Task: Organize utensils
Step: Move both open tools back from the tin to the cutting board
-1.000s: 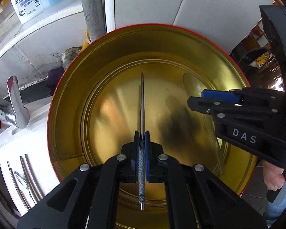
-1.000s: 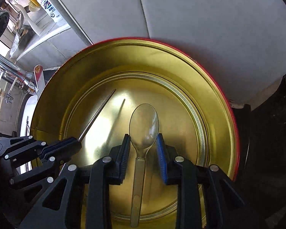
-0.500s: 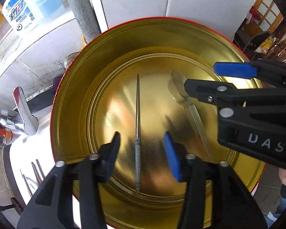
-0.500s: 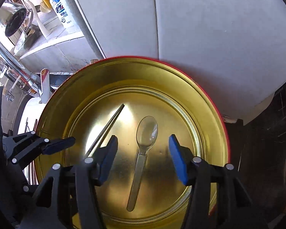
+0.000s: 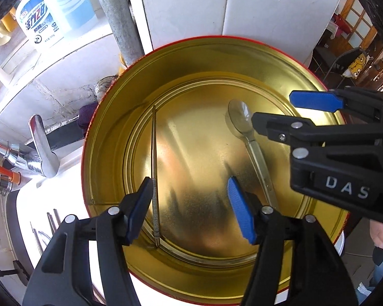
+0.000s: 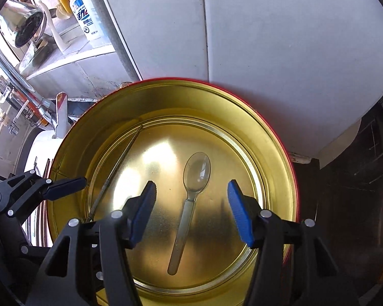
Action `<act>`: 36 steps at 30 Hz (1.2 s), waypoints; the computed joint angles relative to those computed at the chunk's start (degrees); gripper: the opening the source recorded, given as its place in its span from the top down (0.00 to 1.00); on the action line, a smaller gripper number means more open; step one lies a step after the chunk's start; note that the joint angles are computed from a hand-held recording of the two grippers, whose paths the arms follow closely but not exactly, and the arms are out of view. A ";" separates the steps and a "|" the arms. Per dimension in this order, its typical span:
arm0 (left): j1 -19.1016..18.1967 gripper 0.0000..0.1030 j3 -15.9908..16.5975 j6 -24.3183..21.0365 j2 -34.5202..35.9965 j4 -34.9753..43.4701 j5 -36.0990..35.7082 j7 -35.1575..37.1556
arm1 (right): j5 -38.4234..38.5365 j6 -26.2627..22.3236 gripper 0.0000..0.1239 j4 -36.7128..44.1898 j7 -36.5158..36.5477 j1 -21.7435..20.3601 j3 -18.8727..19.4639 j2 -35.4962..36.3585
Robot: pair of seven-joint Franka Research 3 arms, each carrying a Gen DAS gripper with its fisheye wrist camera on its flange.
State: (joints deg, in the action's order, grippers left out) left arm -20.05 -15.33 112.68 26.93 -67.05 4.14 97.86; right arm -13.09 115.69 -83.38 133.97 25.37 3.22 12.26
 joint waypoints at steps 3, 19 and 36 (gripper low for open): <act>2.50 0.34 -0.68 5.52 -5.00 -6.67 -3.73 -0.19 | -2.27 2.15 0.30 -3.25 3.49 0.69 0.05 -2.93; 8.83 0.22 4.34 26.56 -34.12 -41.10 -17.31 -3.56 | -18.00 24.20 0.20 -18.30 16.40 0.87 7.86 -14.99; 12.74 0.22 14.63 36.84 -43.34 -57.22 -13.60 -7.65 | -7.83 18.74 0.20 1.89 3.19 10.84 5.63 2.86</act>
